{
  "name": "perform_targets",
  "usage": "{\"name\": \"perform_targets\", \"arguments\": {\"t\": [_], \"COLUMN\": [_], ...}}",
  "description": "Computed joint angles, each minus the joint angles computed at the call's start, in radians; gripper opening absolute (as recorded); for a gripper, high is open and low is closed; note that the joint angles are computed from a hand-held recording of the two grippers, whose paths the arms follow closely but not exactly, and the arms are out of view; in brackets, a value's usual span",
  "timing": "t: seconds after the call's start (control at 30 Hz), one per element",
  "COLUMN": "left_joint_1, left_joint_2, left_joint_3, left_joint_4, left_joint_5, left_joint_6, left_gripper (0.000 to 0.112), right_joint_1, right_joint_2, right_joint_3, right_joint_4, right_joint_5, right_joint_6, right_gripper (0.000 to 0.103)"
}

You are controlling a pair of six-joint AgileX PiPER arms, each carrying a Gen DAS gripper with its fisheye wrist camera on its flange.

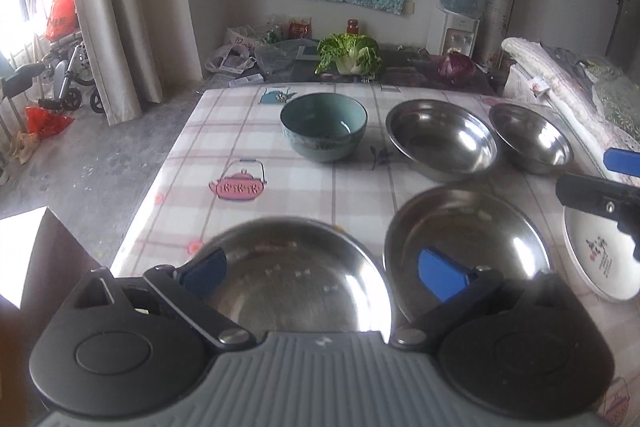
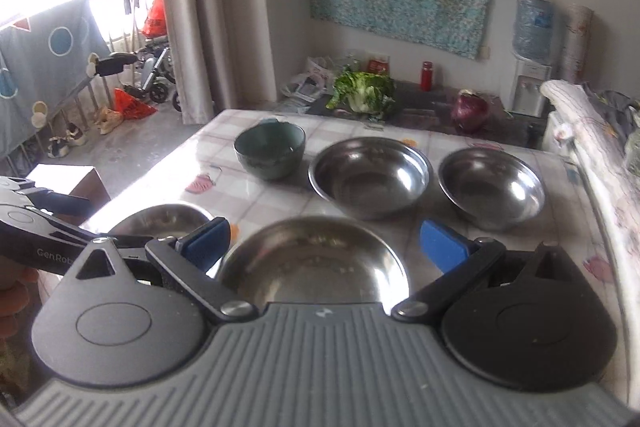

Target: Organize plates and bowls

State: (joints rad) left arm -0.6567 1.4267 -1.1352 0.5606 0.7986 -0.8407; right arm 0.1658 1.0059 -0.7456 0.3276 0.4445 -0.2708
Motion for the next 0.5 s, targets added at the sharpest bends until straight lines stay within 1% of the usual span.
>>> {"name": "perform_targets", "arguments": {"t": [0.07, 0.13, 0.17, 0.23, 0.27, 0.3, 0.33, 0.37, 0.43, 0.47, 0.5], "left_joint_1": [0.061, 0.117, 0.141, 0.195, 0.213, 0.235, 0.253, 0.27, 0.307, 0.32, 0.333], "left_joint_2": [0.068, 0.15, 0.194, 0.277, 0.316, 0.365, 0.41, 0.448, 0.52, 0.551, 0.58], "left_joint_3": [-0.062, -0.137, -0.183, -0.261, -0.3, -0.355, -0.407, -0.453, -0.539, -0.576, -0.617], "left_joint_4": [0.001, -0.011, -0.027, -0.064, -0.077, -0.101, -0.127, -0.16, -0.232, -0.263, -0.295], "left_joint_5": [-0.036, -0.062, -0.059, -0.092, -0.097, -0.09, -0.08, -0.075, -0.067, -0.063, -0.052], "left_joint_6": [0.05, 0.105, 0.131, 0.183, 0.2, 0.229, 0.254, 0.28, 0.335, 0.353, 0.372], "left_gripper": [0.103, 0.102, 0.101, 0.091, 0.089, 0.086, 0.081, 0.078, 0.067, 0.065, 0.061], "right_joint_1": [-0.057, -0.101, -0.112, -0.119, -0.12, -0.118, -0.11, -0.097, -0.076, -0.067, -0.058], "right_joint_2": [0.152, 0.313, 0.402, 0.576, 0.655, 0.734, 0.817, 0.894, 1.043, 1.111, 1.185], "right_joint_3": [-0.131, -0.284, -0.372, -0.561, -0.656, -0.756, -0.856, -0.956, -1.156, -1.256, -1.356], "right_joint_4": [0.2, 0.343, 0.379, 0.4, 0.393, 0.377, 0.367, 0.347, 0.298, 0.275, 0.256], "right_joint_5": [0.038, 0.112, 0.148, 0.22, 0.259, 0.301, 0.327, 0.356, 0.423, 0.461, 0.485], "right_joint_6": [-0.189, -0.313, -0.331, -0.3, -0.265, -0.222, -0.193, -0.161, -0.104, -0.078, -0.054], "right_gripper": [0.102, 0.102, 0.102, 0.101, 0.101, 0.098, 0.091, 0.088, 0.076, 0.073, 0.066]}}
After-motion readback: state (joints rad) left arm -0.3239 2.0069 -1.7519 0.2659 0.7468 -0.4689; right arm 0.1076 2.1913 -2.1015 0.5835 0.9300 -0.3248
